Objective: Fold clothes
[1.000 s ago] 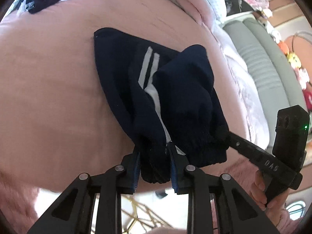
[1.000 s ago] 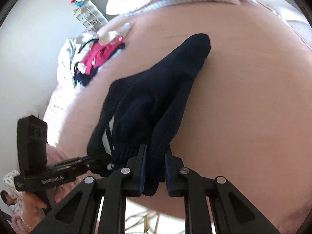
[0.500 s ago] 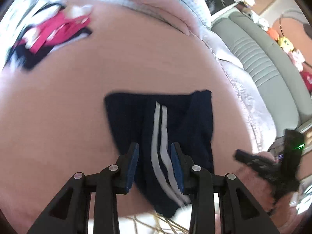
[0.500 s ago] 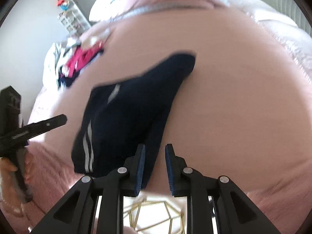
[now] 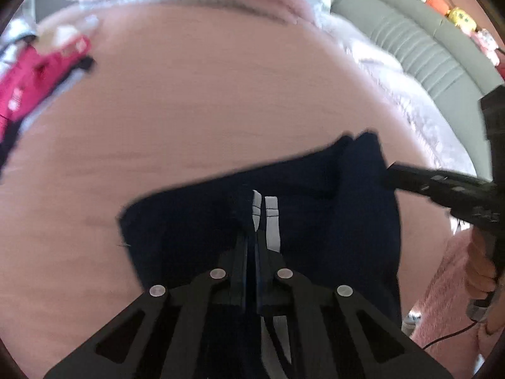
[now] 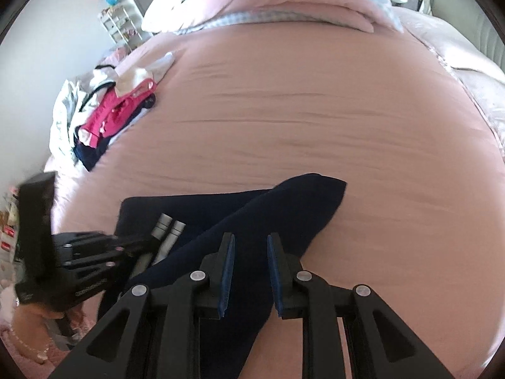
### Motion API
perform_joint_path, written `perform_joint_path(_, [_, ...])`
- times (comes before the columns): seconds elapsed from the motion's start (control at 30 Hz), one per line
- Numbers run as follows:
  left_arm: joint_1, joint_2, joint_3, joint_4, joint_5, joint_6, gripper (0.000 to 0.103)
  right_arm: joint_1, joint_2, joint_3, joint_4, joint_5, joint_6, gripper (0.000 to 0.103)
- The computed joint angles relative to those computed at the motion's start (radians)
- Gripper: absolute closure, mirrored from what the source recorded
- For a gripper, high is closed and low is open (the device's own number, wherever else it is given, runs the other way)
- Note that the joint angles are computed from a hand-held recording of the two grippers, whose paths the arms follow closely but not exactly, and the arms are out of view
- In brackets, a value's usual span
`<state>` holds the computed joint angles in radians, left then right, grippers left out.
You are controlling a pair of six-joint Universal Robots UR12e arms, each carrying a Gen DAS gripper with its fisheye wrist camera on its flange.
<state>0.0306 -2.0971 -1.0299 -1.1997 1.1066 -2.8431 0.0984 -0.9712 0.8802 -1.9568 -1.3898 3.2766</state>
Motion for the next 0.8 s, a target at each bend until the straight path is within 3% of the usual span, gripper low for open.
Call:
perform_joint_path(0.13, [0.019,0.053,-0.087,0.188,0.044,-0.084,0.101,0.002,0.012,-0.009,-0.037,0.008,-0.023,0.083])
perform_joint_path(0.23, [0.027,0.047,-0.098,0.182,0.098,-0.140,0.101,0.007,0.036,-0.038,-0.035,-0.006,-0.056,0.083])
perform_joint_path(0.3, [0.016,0.021,-0.076,0.122,0.154,-0.162,0.099,0.012,0.064,-0.068,0.007,-0.036,-0.078,0.083])
perform_joint_path(0.37, [0.017,0.014,-0.072,0.100,0.149,-0.172,0.097,0.014,0.082,-0.078,0.052,-0.053,-0.087,0.083])
perform_joint_path(0.43, [0.021,0.019,-0.071,0.111,0.141,-0.189,0.096,0.008,0.068,-0.038,0.025,-0.036,-0.077,0.083])
perform_joint_path(0.5, [0.025,0.048,-0.116,0.239,0.148,-0.224,0.096,-0.001,0.038,0.013,-0.043,-0.002,-0.056,0.083])
perform_joint_path(0.57, [0.034,0.062,-0.138,0.314,0.093,-0.222,0.096,-0.010,0.017,0.048,-0.108,0.045,-0.053,0.083])
perform_joint_path(0.63, [0.037,0.056,-0.127,0.268,0.032,-0.172,0.096,-0.010,0.012,0.053,-0.124,0.062,-0.093,0.083])
perform_joint_path(0.7, [0.033,0.042,-0.105,0.183,-0.001,-0.113,0.096,-0.010,0.021,0.042,-0.068,0.071,-0.132,0.083])
perform_joint_path(0.77, [0.018,0.026,-0.088,0.106,0.054,-0.091,0.096,-0.015,0.029,0.038,-0.009,0.093,-0.132,0.083])
perform_joint_path(0.8, [0.015,0.022,-0.086,0.103,0.085,-0.094,0.096,-0.017,0.026,0.050,-0.022,0.098,-0.121,0.083])
